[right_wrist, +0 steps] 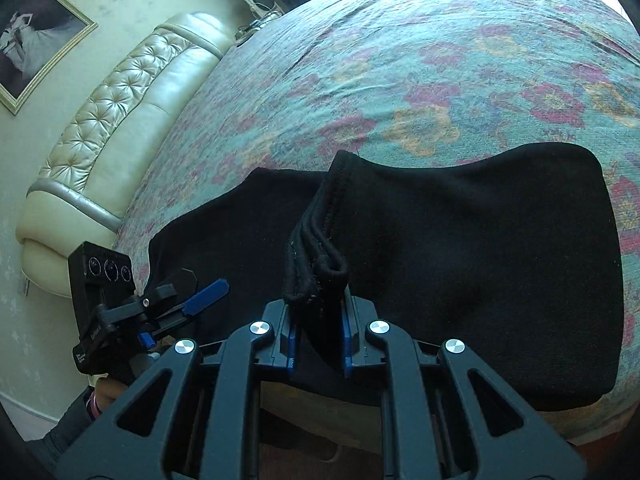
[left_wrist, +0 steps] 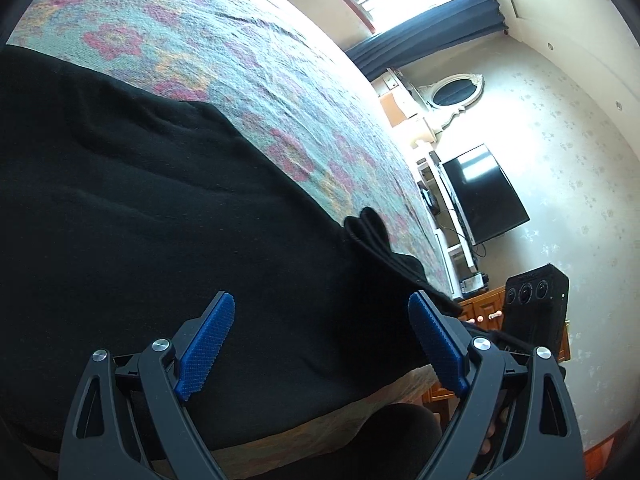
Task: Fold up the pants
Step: 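Grasp the folded edge with the right tool and lift it toward the left tool, then lay the held edge down with the right tool and open it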
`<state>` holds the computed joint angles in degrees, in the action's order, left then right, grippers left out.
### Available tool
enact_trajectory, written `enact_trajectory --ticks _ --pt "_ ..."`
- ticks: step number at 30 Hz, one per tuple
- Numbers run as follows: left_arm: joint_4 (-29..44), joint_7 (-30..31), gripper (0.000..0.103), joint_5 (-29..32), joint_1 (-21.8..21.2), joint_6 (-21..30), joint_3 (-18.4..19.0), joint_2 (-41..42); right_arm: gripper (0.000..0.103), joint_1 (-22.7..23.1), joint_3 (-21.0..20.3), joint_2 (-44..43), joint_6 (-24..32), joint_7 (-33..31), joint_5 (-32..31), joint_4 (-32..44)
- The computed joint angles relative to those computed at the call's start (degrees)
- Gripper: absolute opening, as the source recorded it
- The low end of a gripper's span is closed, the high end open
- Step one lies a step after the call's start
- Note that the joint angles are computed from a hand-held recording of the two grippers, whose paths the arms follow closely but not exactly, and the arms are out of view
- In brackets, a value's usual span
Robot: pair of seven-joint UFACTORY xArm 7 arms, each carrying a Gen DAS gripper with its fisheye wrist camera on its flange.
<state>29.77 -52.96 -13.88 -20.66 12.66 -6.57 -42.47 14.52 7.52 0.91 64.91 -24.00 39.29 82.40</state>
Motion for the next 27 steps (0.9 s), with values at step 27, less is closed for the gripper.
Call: enact_trajectory --ticks 27 --pt "6.5 3.5 0.088 -1.8 0.4 -2.0 0.2 10.5 0.02 4.9 2.1 -2.8 -6.8 -4.0 -6.3 -8.4"
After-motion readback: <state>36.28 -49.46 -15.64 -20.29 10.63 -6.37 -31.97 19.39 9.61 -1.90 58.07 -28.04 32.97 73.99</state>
